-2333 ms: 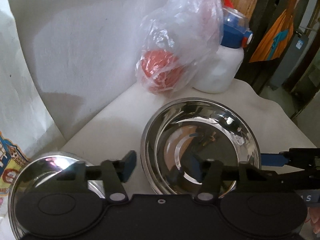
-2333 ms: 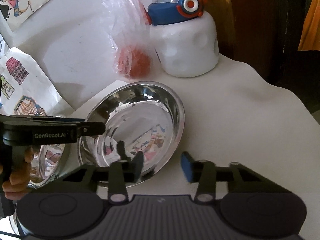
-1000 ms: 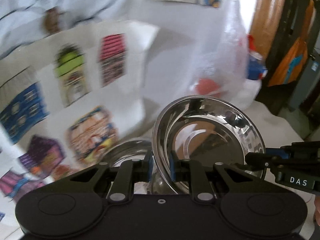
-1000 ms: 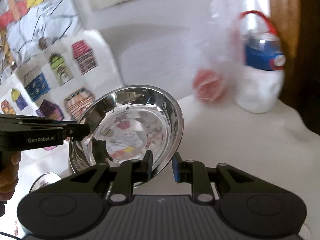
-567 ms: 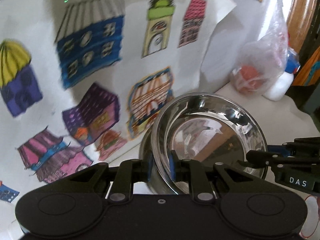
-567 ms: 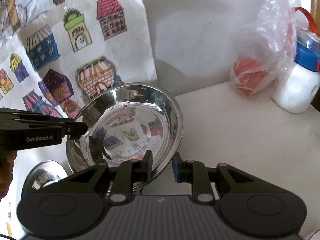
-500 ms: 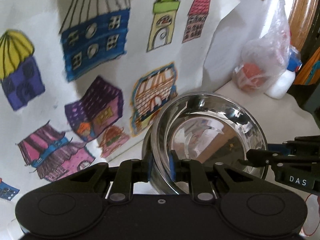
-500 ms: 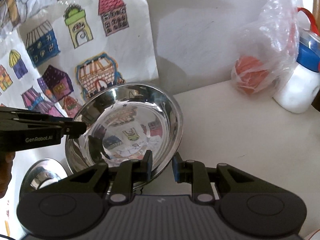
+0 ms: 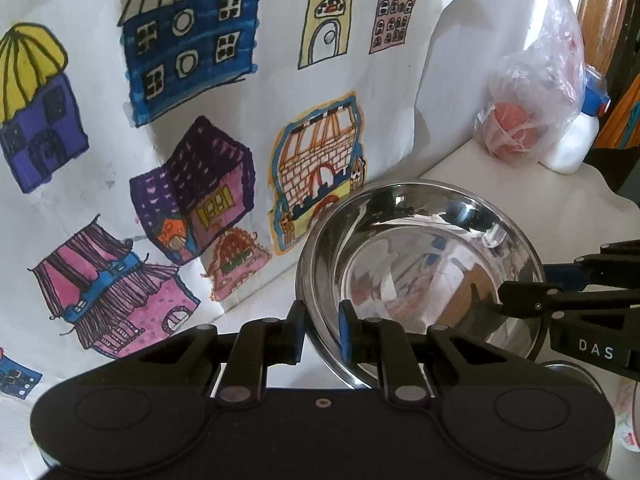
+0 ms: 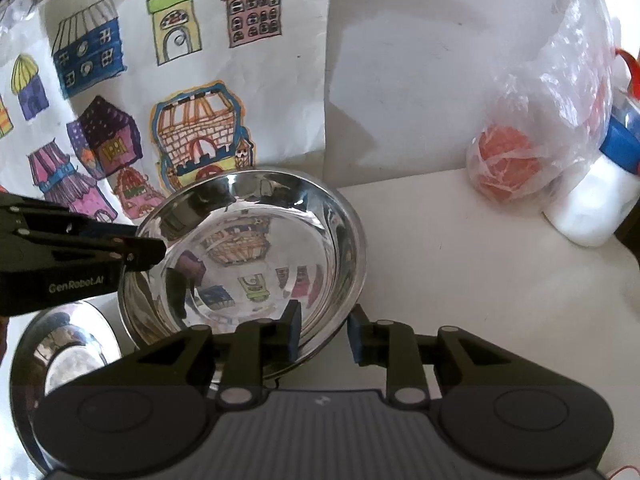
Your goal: Organize plates and bowls
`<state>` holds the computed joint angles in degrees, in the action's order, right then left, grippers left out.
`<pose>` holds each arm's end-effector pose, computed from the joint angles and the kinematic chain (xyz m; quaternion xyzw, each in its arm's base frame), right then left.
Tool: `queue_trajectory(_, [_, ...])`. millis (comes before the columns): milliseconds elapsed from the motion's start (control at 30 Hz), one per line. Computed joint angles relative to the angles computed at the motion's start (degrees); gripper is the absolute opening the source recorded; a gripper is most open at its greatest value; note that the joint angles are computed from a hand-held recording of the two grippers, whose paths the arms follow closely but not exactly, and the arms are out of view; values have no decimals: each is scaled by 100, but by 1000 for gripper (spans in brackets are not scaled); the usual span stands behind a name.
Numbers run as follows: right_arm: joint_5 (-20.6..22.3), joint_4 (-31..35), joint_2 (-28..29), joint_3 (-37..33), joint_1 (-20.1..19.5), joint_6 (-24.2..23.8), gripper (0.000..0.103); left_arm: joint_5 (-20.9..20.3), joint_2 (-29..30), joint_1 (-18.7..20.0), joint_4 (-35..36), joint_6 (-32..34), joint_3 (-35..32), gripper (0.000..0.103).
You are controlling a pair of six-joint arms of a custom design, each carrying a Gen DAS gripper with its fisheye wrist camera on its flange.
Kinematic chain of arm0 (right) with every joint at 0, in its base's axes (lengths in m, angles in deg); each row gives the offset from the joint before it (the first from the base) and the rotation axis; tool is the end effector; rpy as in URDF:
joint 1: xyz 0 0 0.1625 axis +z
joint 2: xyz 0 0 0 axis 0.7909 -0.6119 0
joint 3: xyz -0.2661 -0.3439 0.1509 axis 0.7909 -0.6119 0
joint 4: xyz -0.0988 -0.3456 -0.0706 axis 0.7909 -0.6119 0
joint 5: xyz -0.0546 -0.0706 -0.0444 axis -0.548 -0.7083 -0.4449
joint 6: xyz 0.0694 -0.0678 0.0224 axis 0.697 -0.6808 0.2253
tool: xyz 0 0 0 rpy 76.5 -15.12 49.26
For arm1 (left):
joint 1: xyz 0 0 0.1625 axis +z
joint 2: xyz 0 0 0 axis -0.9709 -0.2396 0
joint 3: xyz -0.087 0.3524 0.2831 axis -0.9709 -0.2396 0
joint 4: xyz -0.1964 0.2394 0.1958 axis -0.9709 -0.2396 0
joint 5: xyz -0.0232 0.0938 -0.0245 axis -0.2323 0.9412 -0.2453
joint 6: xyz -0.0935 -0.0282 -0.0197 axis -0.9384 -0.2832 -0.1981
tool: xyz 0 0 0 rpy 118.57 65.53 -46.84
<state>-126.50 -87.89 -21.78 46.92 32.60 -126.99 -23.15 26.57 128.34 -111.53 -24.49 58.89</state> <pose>0.0282 -0.7606 0.2429 0.2906 -0.8884 0.1913 0.2996 -0.3068 -0.7465 -0.0451 0.1107 0.8764 -0.2936 0.3655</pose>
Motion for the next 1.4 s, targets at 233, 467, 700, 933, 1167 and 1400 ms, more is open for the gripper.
queue_trajectory(233, [91, -778, 77, 296, -18, -578, 33, -96, -98, 21, -225, 17, 191, 23])
queue_trajectory(467, [430, -1452, -116, 727, -43, -923, 57, -83, -205, -36, -491, -1, 420, 30])
queue_trajectory(700, [1390, -1886, -724, 1439, -121, -759, 88, -9, -531, -194, -1105, -52, 1068, 46])
queue_trajectory(933, [2217, -2507, -1383, 2390, -201, -506, 103, 124, -953, -496, -2478, 265, 2099, 76])
queue_trajectory(1167, [2922, -3040, -1867, 3409, -379, -364, 103, 470, -1244, -871, -3960, 725, 3138, 96])
queue_trajectory(1400, [3291, -3764, -2092, 4532, -635, -361, 103, 692, -1337, -1086, -5339, 1287, 3973, 102])
